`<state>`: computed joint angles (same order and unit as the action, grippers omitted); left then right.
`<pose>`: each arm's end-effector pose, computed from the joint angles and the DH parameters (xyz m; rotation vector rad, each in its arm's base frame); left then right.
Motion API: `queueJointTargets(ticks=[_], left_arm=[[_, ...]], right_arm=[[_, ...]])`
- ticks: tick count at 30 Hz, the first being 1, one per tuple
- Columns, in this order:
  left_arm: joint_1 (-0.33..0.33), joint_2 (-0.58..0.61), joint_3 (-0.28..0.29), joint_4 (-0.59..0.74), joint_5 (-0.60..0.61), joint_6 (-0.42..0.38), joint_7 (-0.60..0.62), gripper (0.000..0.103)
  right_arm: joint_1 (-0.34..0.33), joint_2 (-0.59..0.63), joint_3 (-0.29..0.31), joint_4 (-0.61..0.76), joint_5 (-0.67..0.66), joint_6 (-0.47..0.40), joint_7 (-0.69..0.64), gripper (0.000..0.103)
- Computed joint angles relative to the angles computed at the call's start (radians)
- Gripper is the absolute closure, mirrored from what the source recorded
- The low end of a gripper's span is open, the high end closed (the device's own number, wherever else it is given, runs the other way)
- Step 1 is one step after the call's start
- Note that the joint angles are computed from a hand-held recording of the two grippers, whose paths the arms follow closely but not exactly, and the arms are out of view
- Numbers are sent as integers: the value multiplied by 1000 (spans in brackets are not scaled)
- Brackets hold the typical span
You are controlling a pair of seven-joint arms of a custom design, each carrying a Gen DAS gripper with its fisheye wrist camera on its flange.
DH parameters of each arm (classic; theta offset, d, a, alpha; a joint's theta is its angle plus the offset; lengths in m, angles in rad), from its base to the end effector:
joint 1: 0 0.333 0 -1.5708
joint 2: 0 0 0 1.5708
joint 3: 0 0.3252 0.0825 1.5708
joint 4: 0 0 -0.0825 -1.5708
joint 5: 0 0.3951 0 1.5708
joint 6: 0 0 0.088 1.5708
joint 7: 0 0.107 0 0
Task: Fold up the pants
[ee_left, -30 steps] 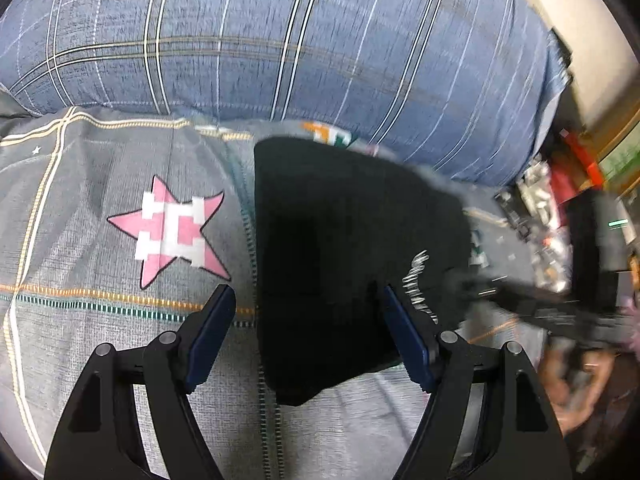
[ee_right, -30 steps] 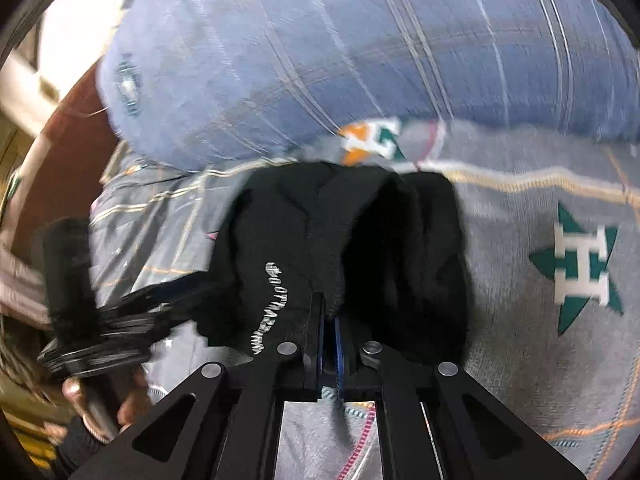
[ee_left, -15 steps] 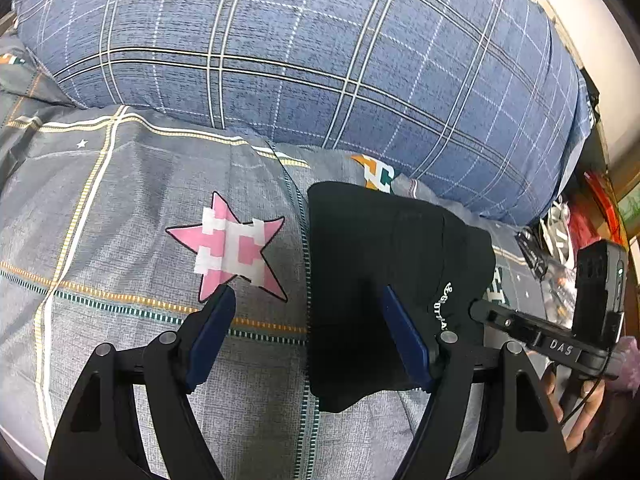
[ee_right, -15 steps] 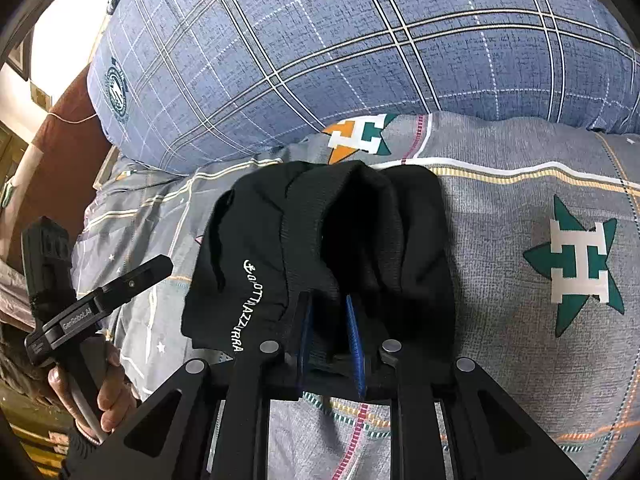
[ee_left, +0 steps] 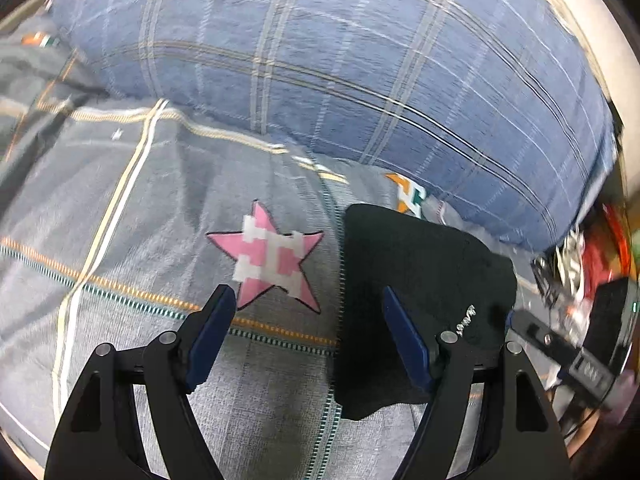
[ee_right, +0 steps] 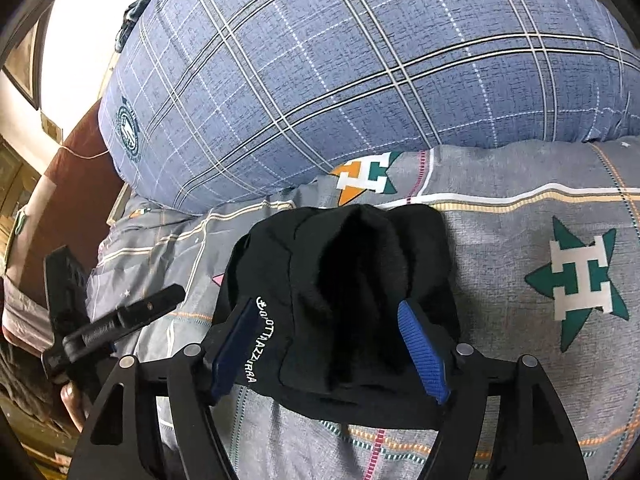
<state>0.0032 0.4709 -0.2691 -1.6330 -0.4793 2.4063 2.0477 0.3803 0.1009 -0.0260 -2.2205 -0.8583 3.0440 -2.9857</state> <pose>0.6995 -0.1654 0.3908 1.6466 -2.4425 0.8592 0.5223 0.2557 0.3973 -1.1768 2.0886 -0.2540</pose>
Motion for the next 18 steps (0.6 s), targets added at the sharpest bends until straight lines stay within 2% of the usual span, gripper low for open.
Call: queueJointTargets(ticks=[5,9,10,11,12,14,16,18], left_arm=[[-10,18,10,16,28,-1,-55,27],[-11,7,-17,-11,6,-5,-26,27],[-16,9,-18,-11,5,-15,-33,27],[-24,12,-17,-10,7,-26,-45,27],[-27,13,-19,-10,5,-35,-48,27],[-32,5,-23,-23,5,-47,-33,27],[-36,-7,-24,-39,3,-37,-12,27],[-35,-7,-25,-41,-12,-39,-6,27]], right_arm=[[27,8,-21,53,-203,-17,133,29],[14,32,14,83,-125,-100,57,32],[16,42,7,85,-108,-97,51,54],[-16,58,35,81,-26,-72,-26,96],[-26,64,42,72,33,-47,-74,100],[14,33,-14,38,-7,2,-10,100],[34,-19,-25,20,-69,-46,39,101],[15,-39,7,14,-47,-107,9,101]])
